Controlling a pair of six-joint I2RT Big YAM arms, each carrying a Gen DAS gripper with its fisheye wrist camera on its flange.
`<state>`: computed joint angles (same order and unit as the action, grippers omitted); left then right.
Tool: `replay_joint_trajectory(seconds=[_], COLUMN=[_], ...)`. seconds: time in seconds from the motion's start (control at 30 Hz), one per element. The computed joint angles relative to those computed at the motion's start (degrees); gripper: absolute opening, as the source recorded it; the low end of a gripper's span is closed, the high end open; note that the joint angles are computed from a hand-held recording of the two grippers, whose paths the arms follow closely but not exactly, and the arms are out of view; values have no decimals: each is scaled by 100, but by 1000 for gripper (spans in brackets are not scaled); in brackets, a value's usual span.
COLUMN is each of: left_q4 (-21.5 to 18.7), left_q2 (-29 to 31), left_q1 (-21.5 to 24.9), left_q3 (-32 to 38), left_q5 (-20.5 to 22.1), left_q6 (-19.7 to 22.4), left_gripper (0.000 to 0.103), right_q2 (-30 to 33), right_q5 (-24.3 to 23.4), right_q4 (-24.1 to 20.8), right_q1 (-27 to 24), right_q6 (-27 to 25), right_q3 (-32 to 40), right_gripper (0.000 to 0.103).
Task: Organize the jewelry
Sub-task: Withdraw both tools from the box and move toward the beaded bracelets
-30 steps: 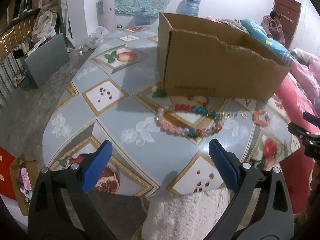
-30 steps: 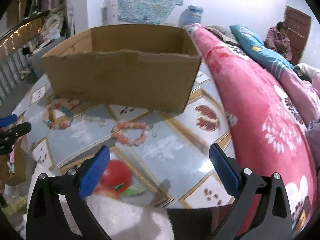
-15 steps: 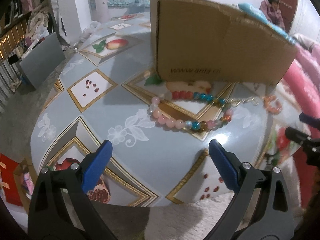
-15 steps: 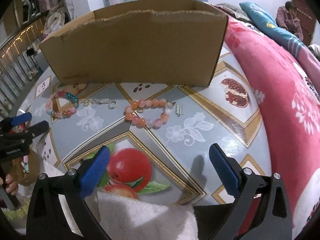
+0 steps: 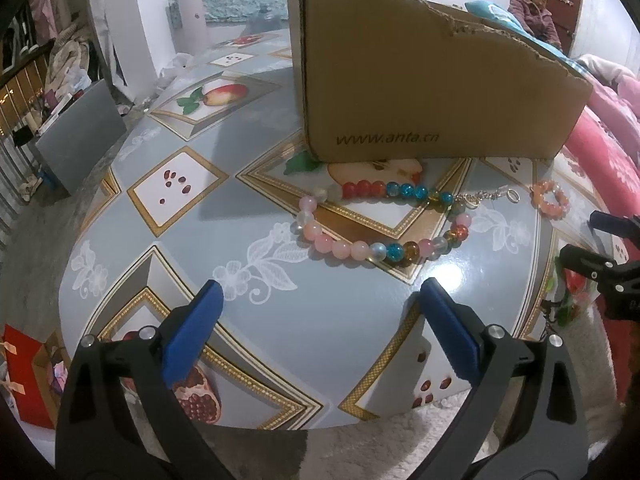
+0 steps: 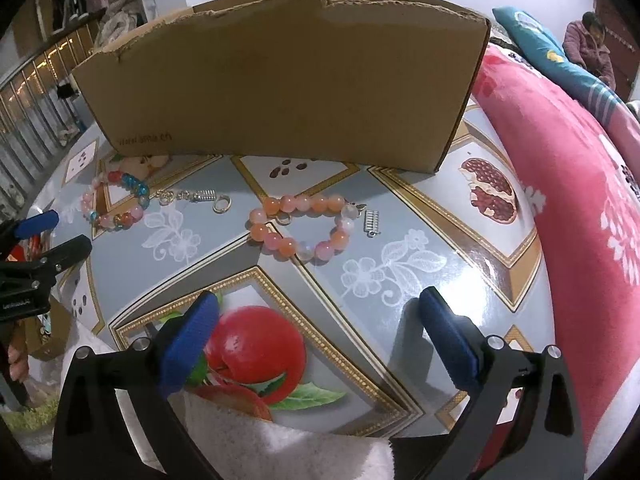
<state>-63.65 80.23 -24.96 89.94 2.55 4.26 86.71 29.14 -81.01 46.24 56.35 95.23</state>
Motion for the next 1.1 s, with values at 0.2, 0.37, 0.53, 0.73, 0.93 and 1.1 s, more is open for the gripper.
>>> replay_joint_trajectory(seconds=[0.2, 0.37, 0.53, 0.73, 0.93, 1.1], left_q4=[2, -91, -268, -431, -302, -362], left_q2=[-3, 41, 128, 216, 158, 130], left_q1=[-5, -1, 3, 15, 35, 165], left_q3=[-8, 63, 197, 325, 220, 389], left_q5=[-1, 3, 8, 15, 64, 361], left_q6=[-3, 28, 24, 44, 115, -49], left_gripper=[95, 95, 95, 95, 96, 95], right_q2=[-73, -58, 65, 150, 140, 102], right_q5=[-78, -242, -464, -570, -439, -412], right_q4=[123, 102, -61, -170, -110, -44], right_q1=[-77, -189, -319, -408, -371, -345], right_q6=[-223, -393, -474, -495, -396, -443], right_q3=[-96, -48, 163, 301, 256, 192], right_gripper=[97, 97, 97, 97, 97, 97])
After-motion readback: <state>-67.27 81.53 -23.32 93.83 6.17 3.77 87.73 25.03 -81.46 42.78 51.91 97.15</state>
